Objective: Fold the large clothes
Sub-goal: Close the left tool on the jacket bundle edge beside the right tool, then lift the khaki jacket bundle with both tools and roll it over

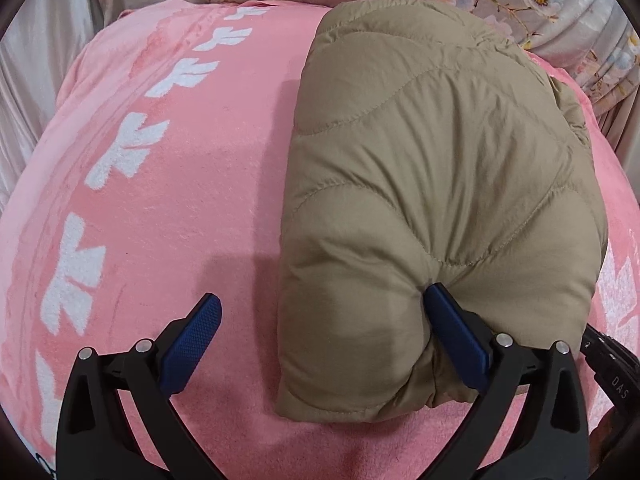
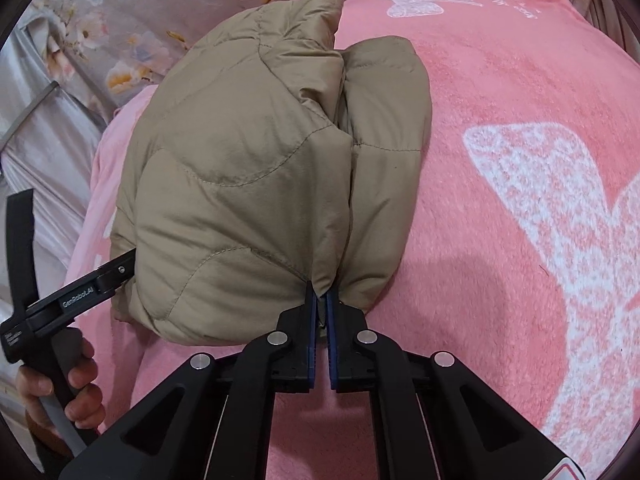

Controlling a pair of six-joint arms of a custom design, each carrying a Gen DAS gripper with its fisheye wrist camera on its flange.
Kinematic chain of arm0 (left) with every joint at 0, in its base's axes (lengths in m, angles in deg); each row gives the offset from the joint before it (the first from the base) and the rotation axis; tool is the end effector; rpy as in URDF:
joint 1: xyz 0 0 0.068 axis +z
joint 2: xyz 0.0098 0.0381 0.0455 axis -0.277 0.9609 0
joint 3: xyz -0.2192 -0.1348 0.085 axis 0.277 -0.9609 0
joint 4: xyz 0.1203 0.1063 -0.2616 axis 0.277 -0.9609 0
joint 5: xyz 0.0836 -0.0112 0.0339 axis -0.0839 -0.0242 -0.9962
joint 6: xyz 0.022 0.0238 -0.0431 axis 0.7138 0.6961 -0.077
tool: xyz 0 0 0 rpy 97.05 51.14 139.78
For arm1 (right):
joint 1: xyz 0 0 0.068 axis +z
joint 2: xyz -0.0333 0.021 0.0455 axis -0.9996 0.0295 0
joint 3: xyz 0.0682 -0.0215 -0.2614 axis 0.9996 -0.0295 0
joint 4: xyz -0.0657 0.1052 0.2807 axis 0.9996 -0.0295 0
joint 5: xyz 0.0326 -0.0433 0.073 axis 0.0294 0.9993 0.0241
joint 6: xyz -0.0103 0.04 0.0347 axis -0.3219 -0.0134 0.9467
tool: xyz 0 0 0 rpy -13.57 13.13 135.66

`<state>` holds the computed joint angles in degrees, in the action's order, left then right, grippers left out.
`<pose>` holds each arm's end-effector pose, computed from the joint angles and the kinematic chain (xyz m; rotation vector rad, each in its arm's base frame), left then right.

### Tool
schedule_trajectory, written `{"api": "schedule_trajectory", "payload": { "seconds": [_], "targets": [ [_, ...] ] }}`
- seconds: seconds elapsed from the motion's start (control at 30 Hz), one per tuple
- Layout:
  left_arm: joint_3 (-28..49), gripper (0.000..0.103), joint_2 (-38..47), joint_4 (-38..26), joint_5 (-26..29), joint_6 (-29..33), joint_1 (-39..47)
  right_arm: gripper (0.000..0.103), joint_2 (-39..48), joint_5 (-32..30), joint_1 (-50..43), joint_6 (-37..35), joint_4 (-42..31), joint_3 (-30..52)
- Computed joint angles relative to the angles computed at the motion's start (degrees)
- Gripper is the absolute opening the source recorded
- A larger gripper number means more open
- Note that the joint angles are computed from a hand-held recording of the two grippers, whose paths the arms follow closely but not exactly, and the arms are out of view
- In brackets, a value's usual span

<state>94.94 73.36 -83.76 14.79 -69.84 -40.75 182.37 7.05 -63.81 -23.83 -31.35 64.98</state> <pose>0.2793 -0.1193 0.0854 -0.2709 2.6700 0.0103 0.2798 0.1355 0.0614 -0.0606 2.6516 0.5733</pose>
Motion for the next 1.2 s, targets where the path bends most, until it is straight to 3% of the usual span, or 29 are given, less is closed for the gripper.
{"api": "schedule_trajectory", "payload": {
  "seconds": [0.1, 0.17, 0.23, 0.33, 0.5, 0.6, 0.83, 1.0, 1.13, 1.2],
  "targets": [
    [-3.08, 0.098, -3.59, 2.26, 7.34, 1.28, 3.95, 0.011, -2.98, -7.55, -5.22, 0.08, -2.15, -1.08],
    [-5.46, 0.098, -7.20, 3.20, 14.00, 2.21, 7.60, 0.022, -5.12, -13.58, -10.44, -0.89, -3.29, -1.75],
    [-6.58, 0.098, -9.91, 3.41, 17.74, 2.82, 10.41, 0.044, -6.48, -15.99, -14.57, -1.63, -4.45, -1.70],
    [-5.42, 0.098, -10.78, 3.05, 22.01, 4.35, 15.09, 0.049, -2.90, -20.94, -20.56, -3.04, -6.20, 1.81],
    [0.81, 0.098, -1.91, 3.44, 32.09, 4.84, 20.62, 0.050, 13.74, -32.94, -23.33, -2.83, -11.04, 14.76],
    [3.61, 0.098, 4.08, 5.44, 40.16, 3.79, 23.46, 0.050, 21.50, -39.11, -21.65, 0.83, -9.94, 20.24],
    [9.66, 0.098, 12.54, 8.34, 50.86, 3.54, 24.17, 0.050, 29.07, -45.81, -18.02, 4.12, -7.00, 27.54],
    [14.40, 0.098, 16.89, 6.85, 50.01, 5.13, 22.52, 0.048, 33.74, -51.99, -18.13, 8.40, -1.54, 30.51],
    [15.39, 0.098, 18.55, 7.84, 50.41, 6.68, 22.14, 0.045, 34.07, -51.46, -16.83, 9.52, 1.28, 30.59],
    [14.38, 0.098, 17.47, 8.79, 49.16, 7.43, 21.58, 0.030, 33.54, -50.63, -16.07, 9.60, 2.45, 30.10]
  ]
}}
